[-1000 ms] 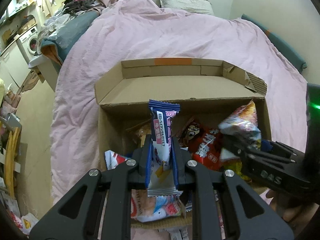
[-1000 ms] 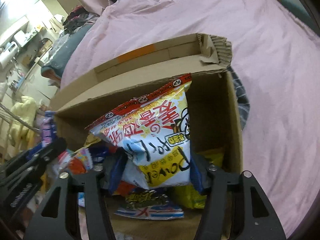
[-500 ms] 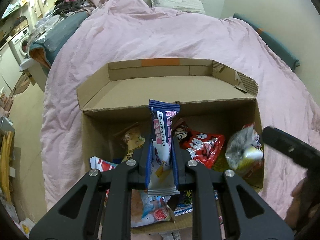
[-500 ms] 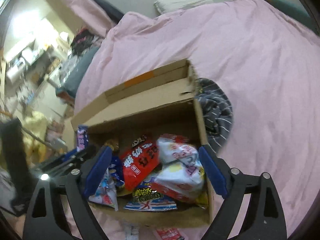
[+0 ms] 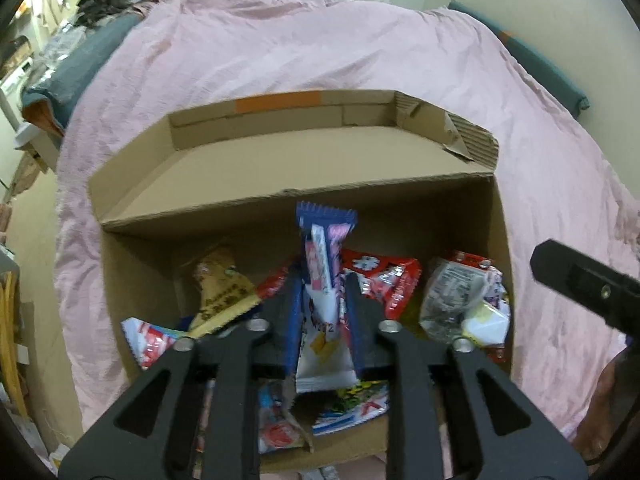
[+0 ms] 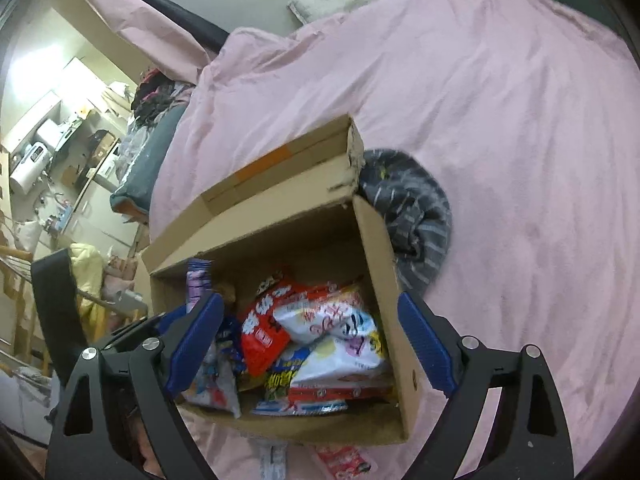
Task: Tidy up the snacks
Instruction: 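Carry both snacks into the box and open both tools, then press the snacks down inside the box with the right tool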
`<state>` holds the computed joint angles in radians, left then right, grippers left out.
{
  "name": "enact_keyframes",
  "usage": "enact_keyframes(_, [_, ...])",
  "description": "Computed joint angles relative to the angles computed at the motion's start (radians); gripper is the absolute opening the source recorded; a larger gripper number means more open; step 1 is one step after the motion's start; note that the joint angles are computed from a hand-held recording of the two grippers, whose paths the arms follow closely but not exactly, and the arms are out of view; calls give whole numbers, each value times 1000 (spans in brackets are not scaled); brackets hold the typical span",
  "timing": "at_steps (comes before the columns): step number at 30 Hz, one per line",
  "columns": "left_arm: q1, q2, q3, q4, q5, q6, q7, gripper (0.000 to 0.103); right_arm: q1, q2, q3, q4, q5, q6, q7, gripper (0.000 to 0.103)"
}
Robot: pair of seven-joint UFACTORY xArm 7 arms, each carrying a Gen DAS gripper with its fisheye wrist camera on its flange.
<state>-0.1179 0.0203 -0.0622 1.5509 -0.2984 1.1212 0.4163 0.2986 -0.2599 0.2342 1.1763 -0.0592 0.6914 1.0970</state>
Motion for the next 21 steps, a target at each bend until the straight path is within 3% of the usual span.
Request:
enact_keyframes(1, [-1, 0, -1, 1, 3, 2, -5, 47, 12, -9, -15, -18, 41, -21, -22, 82])
enact_keyframes(2, [-2, -10, -2, -11, 7, -15, -8, 66, 27, -16, -31, -34, 90, -35, -49, 69])
enact_keyframes(3, [-4, -22, -3, -26, 11, -36, -8, 73, 35, -19, -38, -44, 122, -41, -66, 57])
enact_keyframes(6, [-8, -48, -2, -56, 34, -76, -1, 73, 60, -11, -51, -43, 203, -29, -135, 31])
enact_keyframes(9, [-4, -68, 8, -70, 21, -78, 12, 73, 58, 18, -31, 2, 182, 43, -152, 21])
enact_keyframes(14, [18, -118, 40, -102, -35, -51, 75, 73, 54, 116, 10, 111, 45, 202, -121, 17])
enact_keyframes(17, [35, -158, 66, -131, -67, -25, 117, 73, 64, 189, 10, 179, -32, 221, -111, 16])
enact_keyframes(21, [69, -204, 106, -169, -88, 24, 155, 73, 75, 244, -15, 210, -105, 169, -62, 17])
